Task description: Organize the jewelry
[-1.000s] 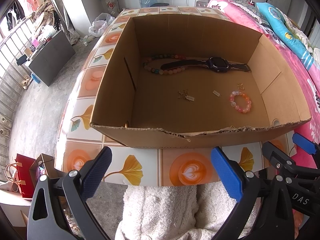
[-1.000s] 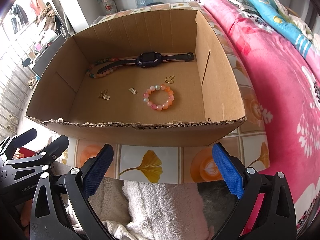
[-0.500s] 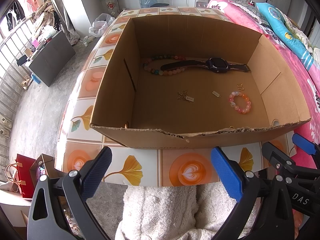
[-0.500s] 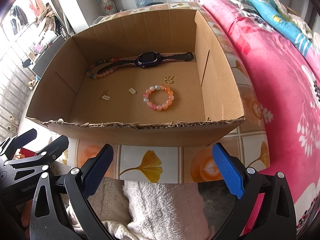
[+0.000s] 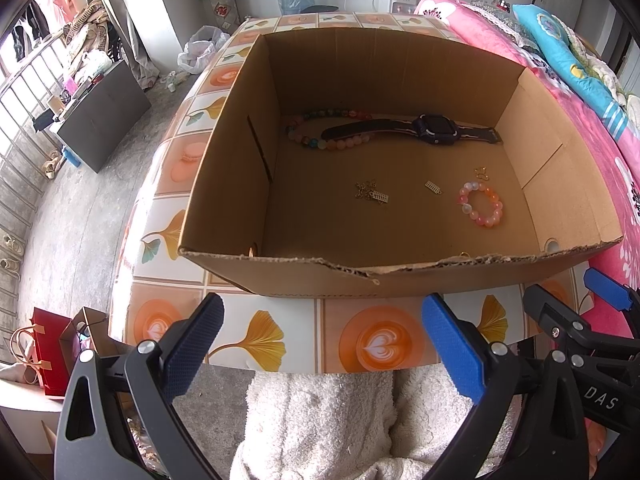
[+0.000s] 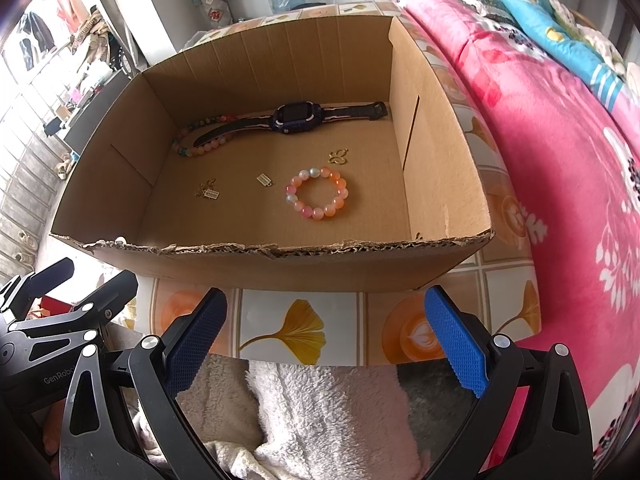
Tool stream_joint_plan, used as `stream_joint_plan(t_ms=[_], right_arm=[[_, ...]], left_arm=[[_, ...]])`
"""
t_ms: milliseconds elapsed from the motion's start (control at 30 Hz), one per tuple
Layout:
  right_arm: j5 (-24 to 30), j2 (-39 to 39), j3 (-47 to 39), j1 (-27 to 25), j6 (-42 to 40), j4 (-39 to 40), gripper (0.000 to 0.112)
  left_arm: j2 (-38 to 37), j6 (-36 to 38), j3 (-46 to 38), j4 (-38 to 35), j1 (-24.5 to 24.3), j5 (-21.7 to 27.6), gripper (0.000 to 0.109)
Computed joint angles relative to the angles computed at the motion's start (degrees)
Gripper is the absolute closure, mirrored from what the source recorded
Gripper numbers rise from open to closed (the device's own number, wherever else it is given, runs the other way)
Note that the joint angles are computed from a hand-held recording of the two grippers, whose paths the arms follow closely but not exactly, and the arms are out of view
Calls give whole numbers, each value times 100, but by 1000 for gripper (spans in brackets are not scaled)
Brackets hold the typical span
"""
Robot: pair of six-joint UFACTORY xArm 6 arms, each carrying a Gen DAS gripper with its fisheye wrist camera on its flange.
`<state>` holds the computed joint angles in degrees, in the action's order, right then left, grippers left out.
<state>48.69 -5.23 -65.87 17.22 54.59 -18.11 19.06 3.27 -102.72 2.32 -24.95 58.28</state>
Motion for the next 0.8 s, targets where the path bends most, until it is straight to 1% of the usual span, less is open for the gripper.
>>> stream_joint_plan(t_ms=[800], right_arm=[[2,3,8,10,22,27,17]], left_arm=[[13,-23,-23,15,-12,22,12]])
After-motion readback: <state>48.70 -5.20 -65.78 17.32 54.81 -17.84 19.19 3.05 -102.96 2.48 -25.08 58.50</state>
